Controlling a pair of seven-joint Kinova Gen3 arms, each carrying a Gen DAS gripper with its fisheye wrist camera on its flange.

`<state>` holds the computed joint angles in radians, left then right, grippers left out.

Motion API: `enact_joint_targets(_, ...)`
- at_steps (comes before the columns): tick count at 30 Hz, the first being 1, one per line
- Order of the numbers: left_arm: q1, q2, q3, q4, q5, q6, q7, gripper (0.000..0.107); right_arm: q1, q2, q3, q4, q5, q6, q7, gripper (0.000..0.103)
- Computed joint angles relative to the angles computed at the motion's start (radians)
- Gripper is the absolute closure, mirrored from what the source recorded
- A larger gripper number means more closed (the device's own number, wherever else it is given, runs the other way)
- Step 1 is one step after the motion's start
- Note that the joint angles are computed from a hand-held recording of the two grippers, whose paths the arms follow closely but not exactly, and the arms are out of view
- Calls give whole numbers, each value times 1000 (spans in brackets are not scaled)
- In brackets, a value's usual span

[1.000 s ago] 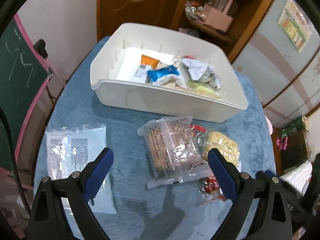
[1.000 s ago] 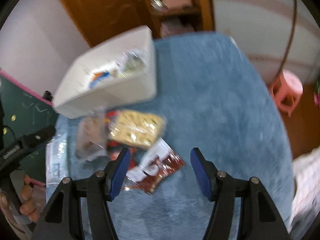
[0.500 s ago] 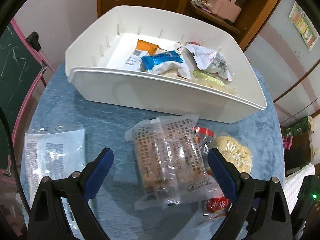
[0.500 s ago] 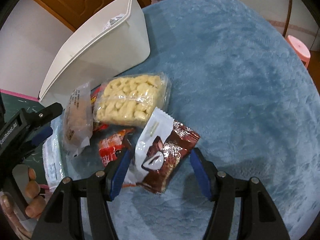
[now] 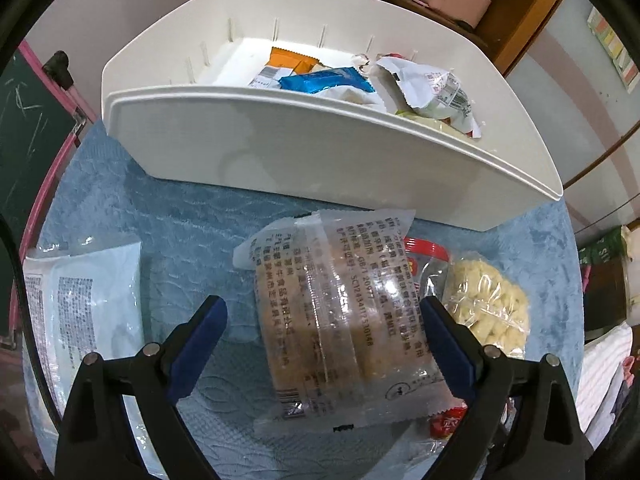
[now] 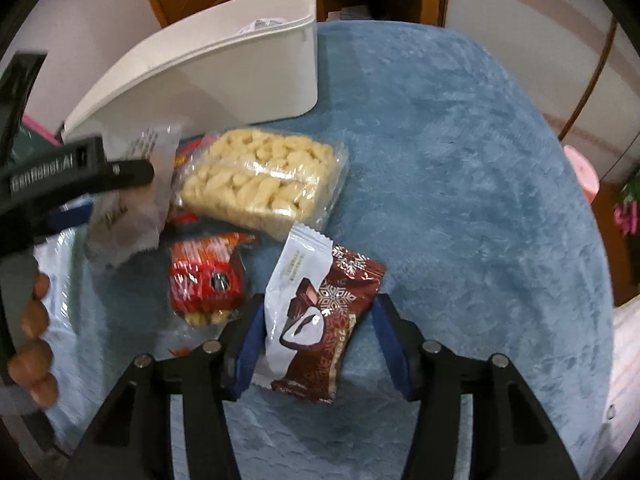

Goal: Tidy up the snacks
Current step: 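Grasp the brown chocolate packet with the right tool while the left tool grasps the clear bread bag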

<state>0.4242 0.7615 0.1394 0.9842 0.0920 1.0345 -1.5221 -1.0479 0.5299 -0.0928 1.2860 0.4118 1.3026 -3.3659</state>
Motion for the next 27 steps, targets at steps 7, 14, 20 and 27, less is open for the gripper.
enact_joint_targets(7, 48, 22, -18, -41, -52, 48, -4, 12, -34, 40, 5, -72, -15, 103, 42, 49)
enact_joint_targets(14, 12, -5, 14, 23, -11, -2, -47, 29, -52, 31, 0, -60, 1, 109, 32, 62)
enact_joint_targets(20, -16, -74, 20, 140, 3, -57, -92, 33, -81, 19, -1, -59, 16, 99, -17, 64)
enact_joint_targets(27, -88, -229, 38, 354, 37, -152, -188, 33, -131, 20, 0, -99, 69, 153, -39, 65)
